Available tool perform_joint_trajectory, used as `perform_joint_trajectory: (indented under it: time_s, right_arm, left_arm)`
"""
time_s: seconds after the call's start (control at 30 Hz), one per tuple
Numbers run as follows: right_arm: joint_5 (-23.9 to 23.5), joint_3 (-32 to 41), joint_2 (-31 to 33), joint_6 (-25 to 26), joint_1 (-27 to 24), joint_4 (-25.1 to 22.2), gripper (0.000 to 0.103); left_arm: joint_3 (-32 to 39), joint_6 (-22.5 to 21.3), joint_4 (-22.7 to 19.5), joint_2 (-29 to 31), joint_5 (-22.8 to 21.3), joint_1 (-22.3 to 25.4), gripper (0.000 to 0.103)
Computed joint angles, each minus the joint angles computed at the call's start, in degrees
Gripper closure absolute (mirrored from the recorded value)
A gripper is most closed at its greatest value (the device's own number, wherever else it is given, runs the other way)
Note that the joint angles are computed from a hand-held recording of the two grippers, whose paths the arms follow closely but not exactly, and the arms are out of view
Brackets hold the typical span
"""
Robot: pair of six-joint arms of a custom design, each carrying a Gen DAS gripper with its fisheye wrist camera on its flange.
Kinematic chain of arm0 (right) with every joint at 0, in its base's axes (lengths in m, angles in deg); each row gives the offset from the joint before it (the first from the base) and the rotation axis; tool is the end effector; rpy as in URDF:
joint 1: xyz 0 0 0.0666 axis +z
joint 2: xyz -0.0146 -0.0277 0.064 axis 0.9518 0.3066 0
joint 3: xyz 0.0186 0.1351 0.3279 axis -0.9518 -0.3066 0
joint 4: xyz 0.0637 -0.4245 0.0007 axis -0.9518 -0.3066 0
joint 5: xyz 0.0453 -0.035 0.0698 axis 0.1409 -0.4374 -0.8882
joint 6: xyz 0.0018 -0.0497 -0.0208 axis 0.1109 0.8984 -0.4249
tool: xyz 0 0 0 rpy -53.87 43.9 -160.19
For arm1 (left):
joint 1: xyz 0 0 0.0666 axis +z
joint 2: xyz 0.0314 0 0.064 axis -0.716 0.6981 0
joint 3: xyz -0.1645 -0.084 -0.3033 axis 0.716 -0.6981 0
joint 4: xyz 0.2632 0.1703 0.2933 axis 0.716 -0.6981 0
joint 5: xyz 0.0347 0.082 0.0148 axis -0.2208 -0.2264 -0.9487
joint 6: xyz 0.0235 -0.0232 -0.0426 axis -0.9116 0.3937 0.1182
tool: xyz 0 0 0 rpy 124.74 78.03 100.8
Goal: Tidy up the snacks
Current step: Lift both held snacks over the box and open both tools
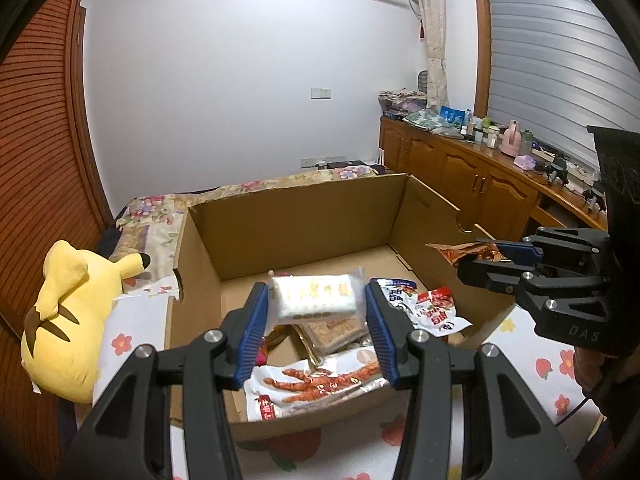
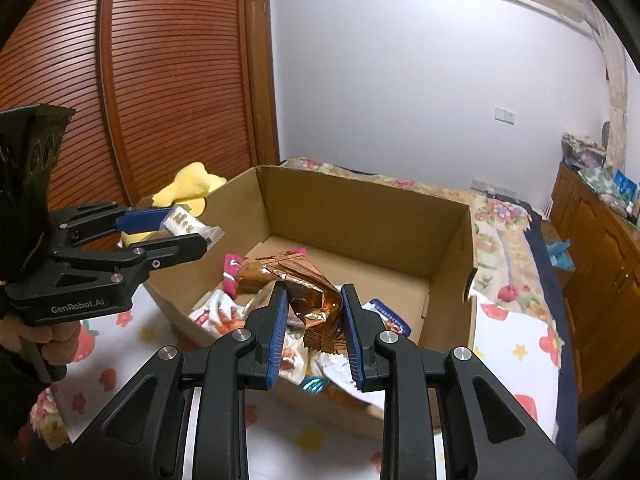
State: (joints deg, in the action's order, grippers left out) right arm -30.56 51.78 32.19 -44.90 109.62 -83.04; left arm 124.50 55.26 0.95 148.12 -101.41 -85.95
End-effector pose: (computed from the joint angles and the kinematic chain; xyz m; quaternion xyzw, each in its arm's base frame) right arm 0.4571 0.3564 0.5518 -0.3611 0.8131 0.1828 0.4184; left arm 0.3833 -0.2993 0.5585 -0.0268 0.8797 -0.0068 0.4747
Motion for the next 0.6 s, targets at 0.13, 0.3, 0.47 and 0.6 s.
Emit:
perform_joint_trajectory:
  time_s: [0.13,0.3,0.47,0.6]
  right_arm:
    - [0.15,2.39,1.86,0.17,0.14,-1.05,0.078]
    - [0.83,5.21,4.21,0.28,0.32,-2.83,0.078]
    - [1.83,8.63,6.92,-0.05,0.48,-4.64,0.077]
    - [3.48,11.38,8.92,-0.65,0.6,-5.99,0.077]
  left_arm:
    - [1.11,-0.13,-0.71,1.26,-0.32,0.94,0.051]
    - [1.41,0.05,-0.81,1.88,-0.18,1.77,0.047]
    - [2.2,0.17,-1.28,2.41,-0.88,2.13,0.043]
    - [2.27,0.28,-0.69,2.16,-1.88,2.17,0.04]
